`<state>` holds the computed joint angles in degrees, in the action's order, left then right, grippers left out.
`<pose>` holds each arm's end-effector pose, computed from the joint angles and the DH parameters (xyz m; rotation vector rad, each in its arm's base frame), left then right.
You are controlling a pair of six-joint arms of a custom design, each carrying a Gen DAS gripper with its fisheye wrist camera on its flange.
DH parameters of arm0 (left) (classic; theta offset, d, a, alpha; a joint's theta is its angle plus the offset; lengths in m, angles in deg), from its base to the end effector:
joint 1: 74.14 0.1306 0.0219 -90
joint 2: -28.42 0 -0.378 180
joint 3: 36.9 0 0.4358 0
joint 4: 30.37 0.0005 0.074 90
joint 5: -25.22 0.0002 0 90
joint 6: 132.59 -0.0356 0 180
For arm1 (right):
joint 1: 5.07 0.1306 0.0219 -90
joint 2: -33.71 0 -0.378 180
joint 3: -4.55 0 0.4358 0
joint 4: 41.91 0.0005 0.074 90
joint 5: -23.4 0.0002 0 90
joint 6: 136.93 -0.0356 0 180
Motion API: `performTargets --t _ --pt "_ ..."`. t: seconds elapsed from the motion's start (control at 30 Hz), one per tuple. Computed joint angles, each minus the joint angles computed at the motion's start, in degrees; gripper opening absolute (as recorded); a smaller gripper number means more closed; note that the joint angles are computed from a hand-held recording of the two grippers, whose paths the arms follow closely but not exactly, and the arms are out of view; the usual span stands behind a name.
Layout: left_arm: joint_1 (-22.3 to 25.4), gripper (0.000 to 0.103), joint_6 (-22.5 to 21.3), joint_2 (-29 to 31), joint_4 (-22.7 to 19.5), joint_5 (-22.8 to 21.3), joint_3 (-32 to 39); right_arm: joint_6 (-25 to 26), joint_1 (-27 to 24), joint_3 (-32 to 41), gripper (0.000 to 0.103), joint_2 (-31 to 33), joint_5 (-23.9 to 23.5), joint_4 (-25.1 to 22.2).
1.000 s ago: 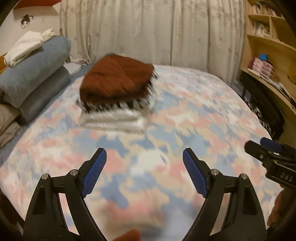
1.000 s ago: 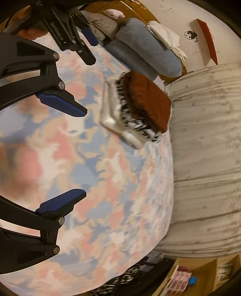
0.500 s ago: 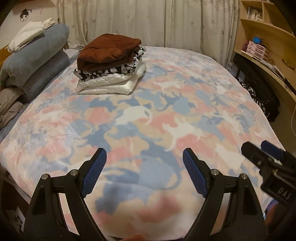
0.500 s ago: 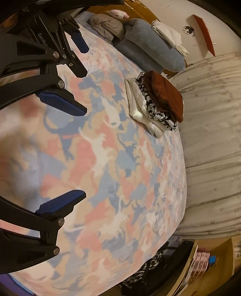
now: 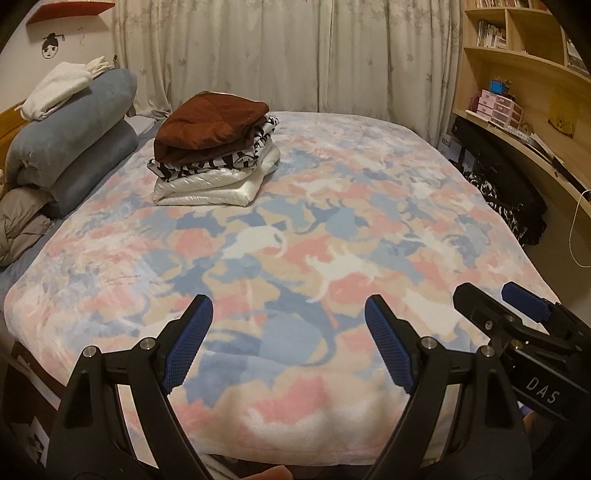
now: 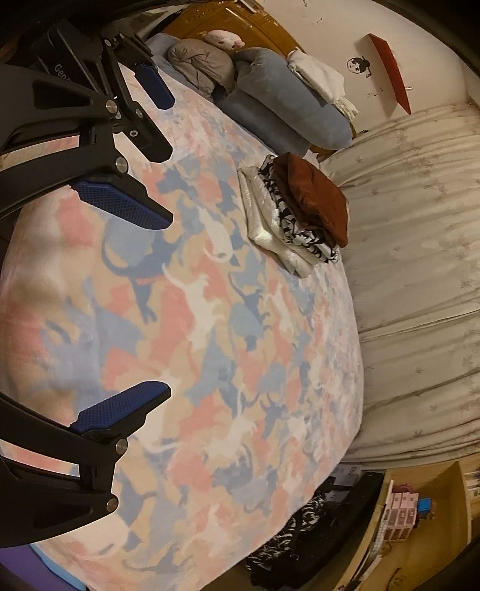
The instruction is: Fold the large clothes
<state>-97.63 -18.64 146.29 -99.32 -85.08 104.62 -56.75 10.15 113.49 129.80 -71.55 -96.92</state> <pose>0.6221 -0.2575 0.5631 -0.1781 2.2936 -0.0034 0.5473 0.1516 0.5298 -0.1540 2.3198 0.3216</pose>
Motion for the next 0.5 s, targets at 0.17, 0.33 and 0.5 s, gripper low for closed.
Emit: performTargets --t 0.17,0.33,0.5 --pt "0.1 0.083 -0.1 -0.4 -0.2 0.2 -0.3 0.2 0.2 0.3 0.086 -0.6 0.9 -0.4" --pt "0.1 0.083 0.3 -0.8 -0.6 0.1 -0.4 0.3 0.7 0.2 0.086 -1.0 2.1 -0.1" --pt "-0.2 0.083 0.6 -1.2 -0.9 -0.8 -0.7 0.3 0.8 0.2 0.086 -1.1 2.2 -0.3"
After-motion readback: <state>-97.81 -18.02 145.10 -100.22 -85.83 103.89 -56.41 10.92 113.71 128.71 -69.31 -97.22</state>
